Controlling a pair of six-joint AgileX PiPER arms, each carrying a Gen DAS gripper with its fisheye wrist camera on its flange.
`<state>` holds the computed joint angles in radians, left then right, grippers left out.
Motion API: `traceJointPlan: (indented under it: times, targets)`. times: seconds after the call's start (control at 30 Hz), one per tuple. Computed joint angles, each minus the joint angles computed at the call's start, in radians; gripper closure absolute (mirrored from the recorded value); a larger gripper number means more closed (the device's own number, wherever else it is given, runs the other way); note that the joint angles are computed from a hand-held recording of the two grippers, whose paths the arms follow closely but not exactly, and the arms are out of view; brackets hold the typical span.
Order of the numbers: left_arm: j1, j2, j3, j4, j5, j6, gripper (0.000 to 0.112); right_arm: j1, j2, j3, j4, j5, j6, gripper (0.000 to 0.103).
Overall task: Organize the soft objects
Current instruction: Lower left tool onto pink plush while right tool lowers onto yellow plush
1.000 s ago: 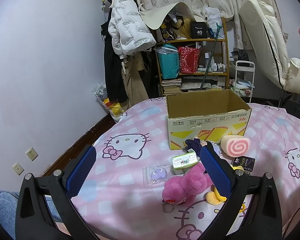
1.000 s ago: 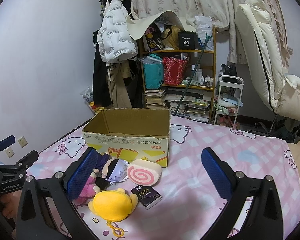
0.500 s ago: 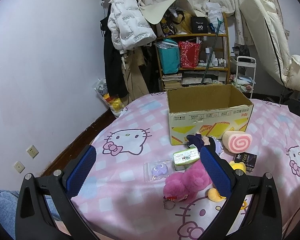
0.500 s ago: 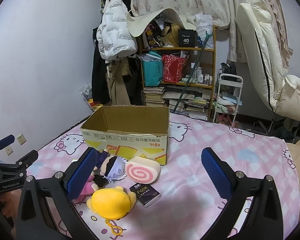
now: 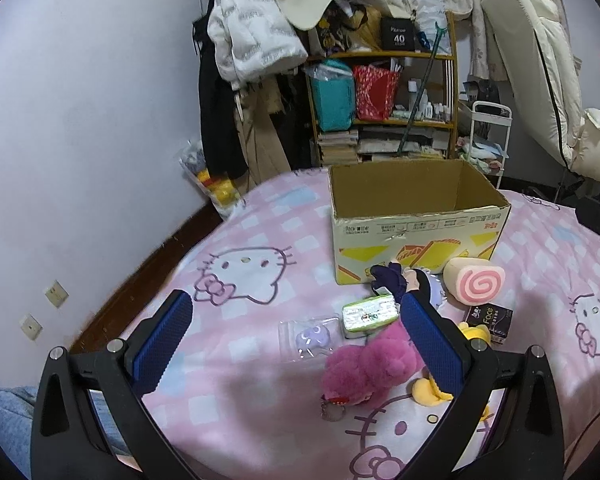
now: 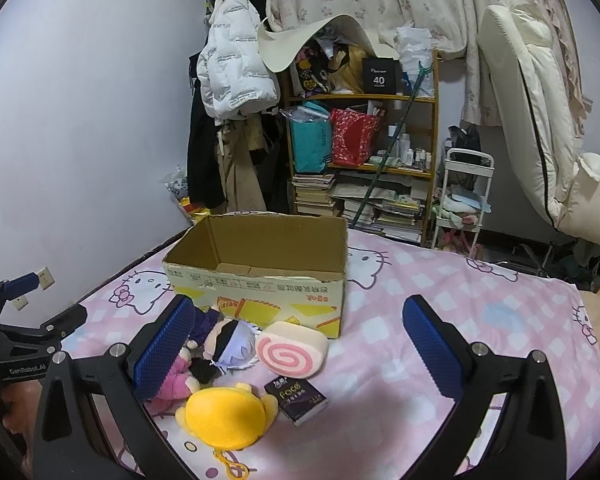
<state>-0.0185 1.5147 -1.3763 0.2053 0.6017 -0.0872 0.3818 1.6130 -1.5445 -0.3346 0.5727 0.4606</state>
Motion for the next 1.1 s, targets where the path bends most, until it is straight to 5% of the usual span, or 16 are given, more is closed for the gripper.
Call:
traceJointPlan:
  times: [0.53,1.1]
  targets:
    - [0.018,0.291,-0.399,-0.121,0.283,0.011,0.010,-0.055,0.236,-0.267,0.246,0.105,-0.175,0.000]
    - [-0.004,0.409,-0.462,-0.157,0.394,0.037,0.010,-0.119,0.425,-0.480,0.418,0.303,-0.282,0.000]
